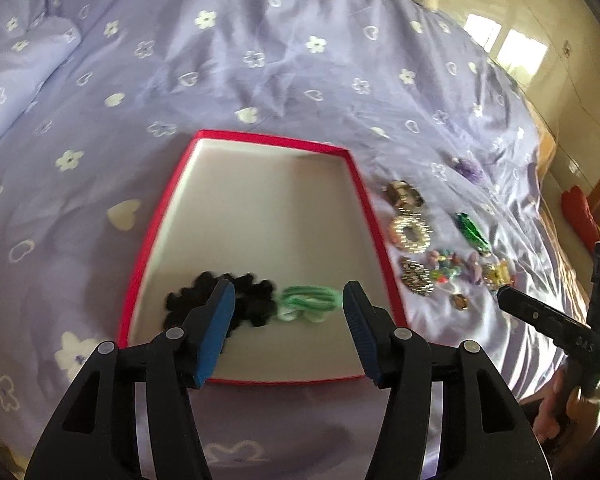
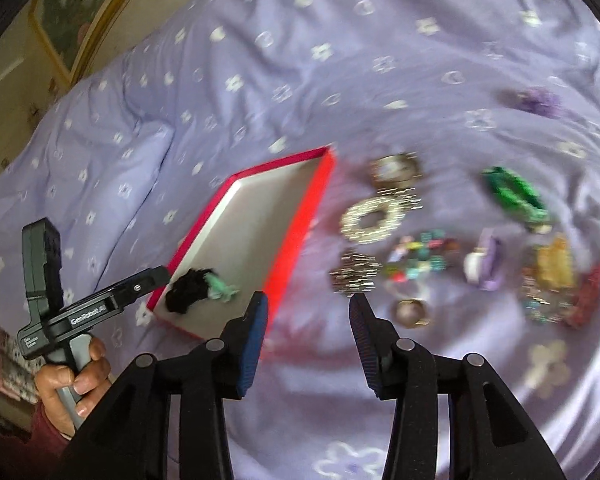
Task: Organize jewelry
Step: 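Lift both tools out of the box toward the remaining jewelry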
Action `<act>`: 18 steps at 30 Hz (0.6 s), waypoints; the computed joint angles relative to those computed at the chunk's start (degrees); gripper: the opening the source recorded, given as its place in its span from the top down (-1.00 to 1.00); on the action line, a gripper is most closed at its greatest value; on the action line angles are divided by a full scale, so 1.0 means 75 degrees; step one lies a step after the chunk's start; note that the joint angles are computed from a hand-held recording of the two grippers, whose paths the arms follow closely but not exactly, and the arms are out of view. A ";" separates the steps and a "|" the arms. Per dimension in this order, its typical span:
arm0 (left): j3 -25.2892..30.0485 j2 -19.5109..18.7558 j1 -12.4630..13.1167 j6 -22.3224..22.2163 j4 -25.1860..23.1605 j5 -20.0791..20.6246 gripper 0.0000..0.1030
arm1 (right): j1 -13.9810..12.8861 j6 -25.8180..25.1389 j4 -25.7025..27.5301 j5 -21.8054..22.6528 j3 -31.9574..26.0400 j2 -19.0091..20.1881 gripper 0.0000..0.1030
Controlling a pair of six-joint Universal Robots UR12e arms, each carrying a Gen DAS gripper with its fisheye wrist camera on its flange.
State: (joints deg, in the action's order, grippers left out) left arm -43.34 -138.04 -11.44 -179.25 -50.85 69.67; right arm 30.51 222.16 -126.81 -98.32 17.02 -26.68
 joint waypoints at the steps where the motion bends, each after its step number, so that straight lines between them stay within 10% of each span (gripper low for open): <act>1: 0.0050 -0.0018 -0.0033 0.0067 -0.0031 -0.0027 -0.07 | -0.0008 0.0085 -0.0222 -0.0099 0.0481 -0.0246 0.12; 18: 0.1238 -0.0571 -0.0501 0.1205 -0.0915 -0.0156 -0.07 | -0.0173 0.1043 -0.1189 -0.1157 0.3453 -0.1771 0.12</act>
